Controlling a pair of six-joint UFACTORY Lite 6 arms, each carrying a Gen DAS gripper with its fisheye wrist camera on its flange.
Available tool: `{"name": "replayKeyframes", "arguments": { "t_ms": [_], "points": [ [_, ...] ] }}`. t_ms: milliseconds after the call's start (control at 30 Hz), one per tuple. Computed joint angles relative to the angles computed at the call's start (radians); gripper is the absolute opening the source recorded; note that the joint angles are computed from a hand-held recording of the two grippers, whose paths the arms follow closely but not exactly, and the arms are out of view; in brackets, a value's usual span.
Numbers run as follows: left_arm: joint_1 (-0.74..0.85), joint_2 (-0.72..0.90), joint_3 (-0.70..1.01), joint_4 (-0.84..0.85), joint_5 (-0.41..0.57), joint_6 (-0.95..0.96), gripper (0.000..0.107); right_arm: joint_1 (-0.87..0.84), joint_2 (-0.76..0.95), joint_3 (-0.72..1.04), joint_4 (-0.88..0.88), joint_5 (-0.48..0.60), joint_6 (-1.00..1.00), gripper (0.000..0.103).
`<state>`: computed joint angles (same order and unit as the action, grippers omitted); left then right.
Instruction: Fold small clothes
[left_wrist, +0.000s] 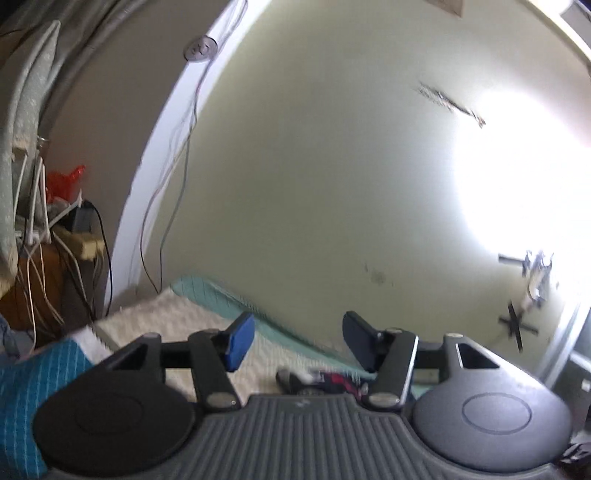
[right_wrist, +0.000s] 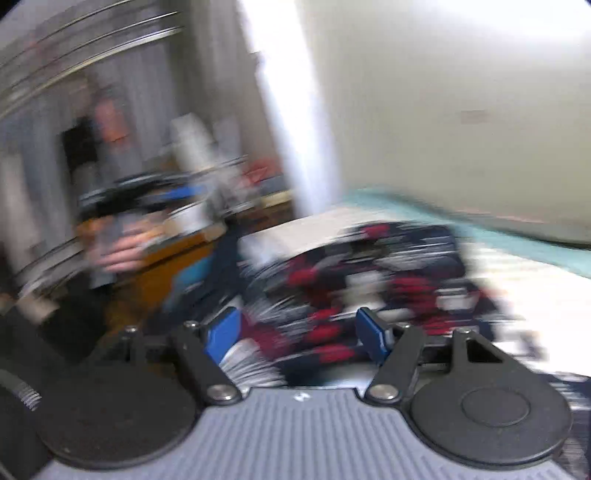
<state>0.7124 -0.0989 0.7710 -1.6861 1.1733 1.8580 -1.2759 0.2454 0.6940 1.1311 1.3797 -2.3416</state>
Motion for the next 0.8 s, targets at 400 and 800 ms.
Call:
{"name": "replayKeyframes", "arguments": {
  "t_ms": [400,800],
  "points": [
    [-0.919,0.519,0.448,-0.175,-0.913,0.252,0.082,0.469,0.226,0.197,0.589,-0.574,0.015,0.061],
    [-0.734,0.667,0.781,-0.044,-0.801,-0.302,0.007,0.336,0.067,0.172,0.907,-0.501,-0.085,0.001]
  ]
}}
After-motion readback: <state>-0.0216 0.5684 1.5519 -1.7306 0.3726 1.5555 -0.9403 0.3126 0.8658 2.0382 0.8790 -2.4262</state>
